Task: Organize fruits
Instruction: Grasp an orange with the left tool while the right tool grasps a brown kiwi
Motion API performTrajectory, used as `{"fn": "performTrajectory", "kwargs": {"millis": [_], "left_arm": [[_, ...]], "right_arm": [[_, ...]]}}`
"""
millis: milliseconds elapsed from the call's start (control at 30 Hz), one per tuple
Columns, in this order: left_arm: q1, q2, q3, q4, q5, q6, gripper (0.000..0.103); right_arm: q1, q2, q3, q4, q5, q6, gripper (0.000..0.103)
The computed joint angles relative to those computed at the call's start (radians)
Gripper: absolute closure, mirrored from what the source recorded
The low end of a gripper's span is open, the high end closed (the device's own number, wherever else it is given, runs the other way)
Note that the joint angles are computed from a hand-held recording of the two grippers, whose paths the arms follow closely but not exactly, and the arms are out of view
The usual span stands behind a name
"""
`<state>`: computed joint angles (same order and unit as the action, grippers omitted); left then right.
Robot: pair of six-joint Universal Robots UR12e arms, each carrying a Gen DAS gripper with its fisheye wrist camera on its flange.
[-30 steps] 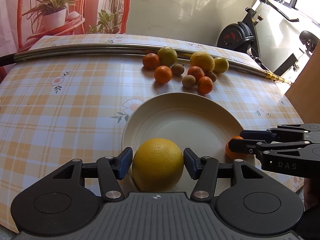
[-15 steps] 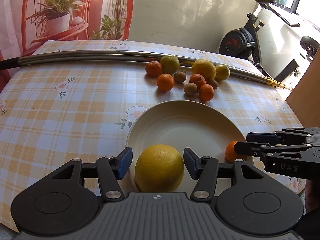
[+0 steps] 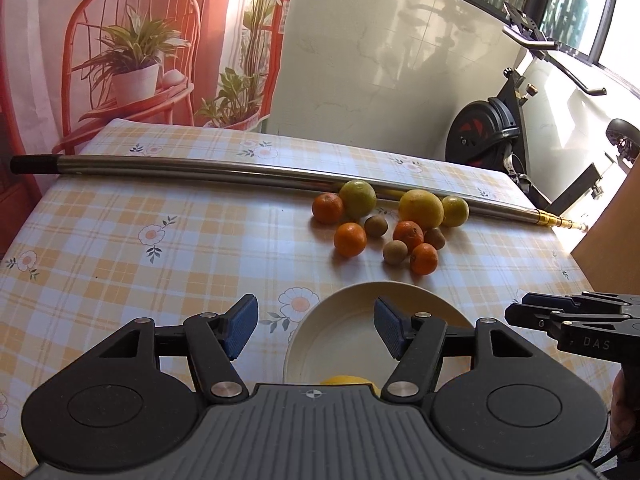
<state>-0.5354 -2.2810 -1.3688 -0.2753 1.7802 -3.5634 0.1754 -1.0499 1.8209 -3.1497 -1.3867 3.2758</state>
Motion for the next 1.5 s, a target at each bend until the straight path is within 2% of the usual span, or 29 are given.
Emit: {"fn": "performTrajectory", "kwargs": {"millis": [167,333,567,767,867,967,1067,1300,1367,1500], "left_arm": [[0.007,-0.002,0.022,0.013,0.017,0.021,0.036],[0.022,-0.004,0.048,0.022,-0.009,-0.008,0.036],[0.013,-0.039,0.123,-0.014,0.08,0.065,0.036],[0.032,-0.075,0.174,-0.044,-0.036,0.093,0.036],[0.037,-0.11,0.219,-0.085,-0.08,0.117,0.036],[0.041,-0.148,0.281,-0.156,-0.126,0.185,0.037],[0.039,-0.186,0.337,-0.199,-0.139,0.259,0.037],[0.049,-0.254,0.441,-0.302,-0.186,0.235,0.042],[0.051,-0.268,0.464,-0.33,-0.195,0.246,0.046],[0.054,-0.292,0.502,-0.375,-0.203,0.272,0.046]], "right_arm": [[-0.01,-0.001,-0.006,-0.014,-0.026,0.004,0.07],[-0.019,0.003,-0.024,-0.032,-0.054,-0.008,0.07],[-0.028,0.02,-0.062,-0.057,-0.08,-0.02,0.07],[-0.035,0.037,-0.087,-0.05,-0.081,-0.029,0.07],[-0.034,0.047,-0.097,-0.039,-0.094,-0.032,0.067],[-0.036,0.058,-0.105,-0.03,-0.093,-0.03,0.066],[-0.042,0.07,-0.116,-0.017,-0.073,-0.011,0.066],[-0.057,0.095,-0.139,0.007,-0.053,0.025,0.066],[-0.06,0.101,-0.144,0.013,-0.047,0.03,0.066],[-0.064,0.113,-0.154,0.024,-0.036,0.041,0.066]]}}
